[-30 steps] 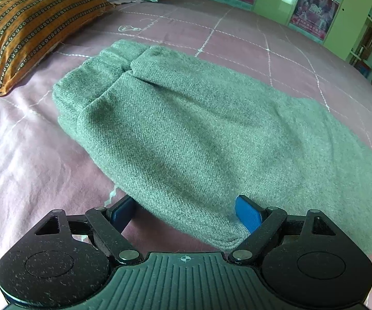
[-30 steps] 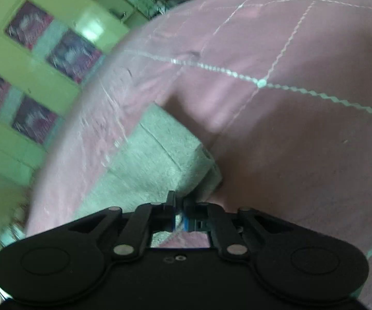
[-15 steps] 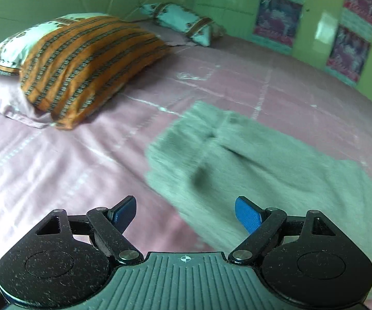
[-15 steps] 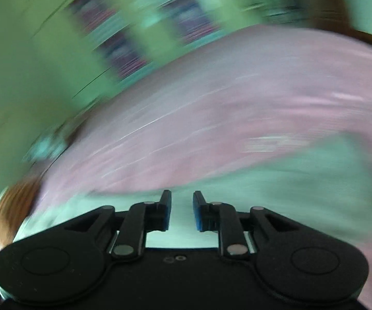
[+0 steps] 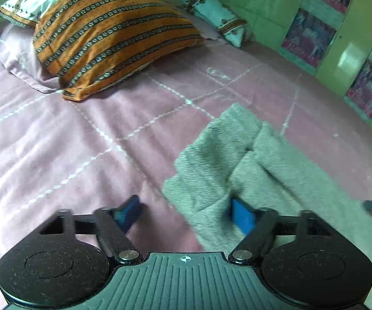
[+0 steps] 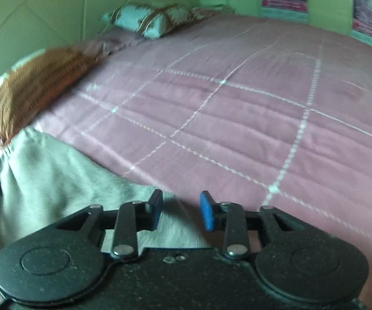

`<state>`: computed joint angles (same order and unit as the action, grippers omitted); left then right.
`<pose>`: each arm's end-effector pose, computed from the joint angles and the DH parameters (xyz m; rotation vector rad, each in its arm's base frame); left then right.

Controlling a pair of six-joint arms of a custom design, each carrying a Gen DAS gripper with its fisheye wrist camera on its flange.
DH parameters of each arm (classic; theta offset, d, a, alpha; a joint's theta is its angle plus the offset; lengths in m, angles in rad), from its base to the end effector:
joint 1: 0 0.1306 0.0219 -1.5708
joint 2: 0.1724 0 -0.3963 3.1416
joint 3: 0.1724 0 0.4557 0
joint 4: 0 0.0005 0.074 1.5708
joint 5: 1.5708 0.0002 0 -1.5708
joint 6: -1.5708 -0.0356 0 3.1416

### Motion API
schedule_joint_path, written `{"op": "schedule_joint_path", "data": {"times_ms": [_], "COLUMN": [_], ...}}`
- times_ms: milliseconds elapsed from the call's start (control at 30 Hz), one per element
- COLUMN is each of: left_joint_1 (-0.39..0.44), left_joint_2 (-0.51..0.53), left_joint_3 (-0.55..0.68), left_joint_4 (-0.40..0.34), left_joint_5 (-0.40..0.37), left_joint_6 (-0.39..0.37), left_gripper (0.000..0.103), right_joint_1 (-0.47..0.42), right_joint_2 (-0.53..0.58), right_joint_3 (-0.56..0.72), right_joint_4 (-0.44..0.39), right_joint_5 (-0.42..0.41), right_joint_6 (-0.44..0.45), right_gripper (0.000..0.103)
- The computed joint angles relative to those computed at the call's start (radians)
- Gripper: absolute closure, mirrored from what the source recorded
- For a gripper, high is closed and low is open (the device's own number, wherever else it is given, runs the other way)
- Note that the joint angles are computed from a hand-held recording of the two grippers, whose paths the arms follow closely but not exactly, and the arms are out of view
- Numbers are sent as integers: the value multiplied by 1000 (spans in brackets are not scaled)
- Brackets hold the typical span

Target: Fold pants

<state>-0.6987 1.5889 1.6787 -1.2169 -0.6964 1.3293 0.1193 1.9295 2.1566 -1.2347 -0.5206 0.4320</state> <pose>0.4693 -0.3650 0.4690 -0.9033 2.1546 0.0008 0.7153 0.1031 0.4861 -0.8517 2.3150 0.5363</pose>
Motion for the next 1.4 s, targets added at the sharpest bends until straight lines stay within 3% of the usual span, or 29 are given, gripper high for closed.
{"op": "schedule_joint_path", "data": {"times_ms": [67,100,167,200,333,400,467,500,533,600,667,867,933,967,1000,1033,1067,1133,1200,1300,1400], "left_joint_1": [-5,-3,2,2,-17,-17,-3,1,0,-22,-56,-96,-79,-70,-72,-73,-76,-88,-95,-102,-110], "left_joint_2": [-15,-28,-29,-30,-32,-18,-37,-51,-57,-61,-21,102,154,166,154,152,156,141,137,140,178], "left_joint_3": [-26,-51,-55,-55,-42,-39,-82,-94,-88,-58,27,173,214,208,180,184,207,205,210,210,252], "left_joint_4": [50,101,122,131,121,90,128,129,109,38,-72,-11,-76,-92,-58,-67,-94,-75,-75,-46,-53], "left_joint_5": [2,15,35,32,-60,-62,-3,1,-7,-83,-182,-166,-51,-5,-17,-16,-21,-59,-68,-58,-41], "left_joint_6": [4,-14,-21,-33,-73,-78,-55,-39,-35,-32,-74,-329,-324,-320,-315,-303,-290,-292,-304,-332,-355], "left_gripper": [45,54,59,63,68,68,57,48,40,39,39,39,39,38,37,37,37,37,37,37,37], "right_joint_1": [6,6,7,11,16,24,32,26,22,0,-39,-107,-106,-96,-77,-89,-121,-208,-300,-404,-466], "right_joint_2": [34,50,34,20,-15,-19,1,0,-3,-69,-165,-400,-446,-454,-451,-450,-458,-492,-533,-551,-500], "right_joint_3": [48,76,66,48,20,4,-5,-15,-12,-67,-157,-402,-480,-514,-541,-558,-565,-574,-599,-611,-578], "right_joint_4": [-79,-120,-137,-113,-13,-2,-29,-29,-26,57,148,133,103,103,115,138,165,210,260,293,226], "right_joint_5": [-12,-24,-31,-11,-26,-1,63,51,40,10,-73,-104,-63,-2,137,194,164,93,17,64,26], "right_joint_6": [32,50,72,82,26,43,64,39,-2,-71,-93,-21,33,55,44,16,-39,-174,-223,-213,-194], "right_gripper": [76,87,98,103,103,103,103,103,103,103,100,95,97,98,97,101,103,94,97,94,94]}}
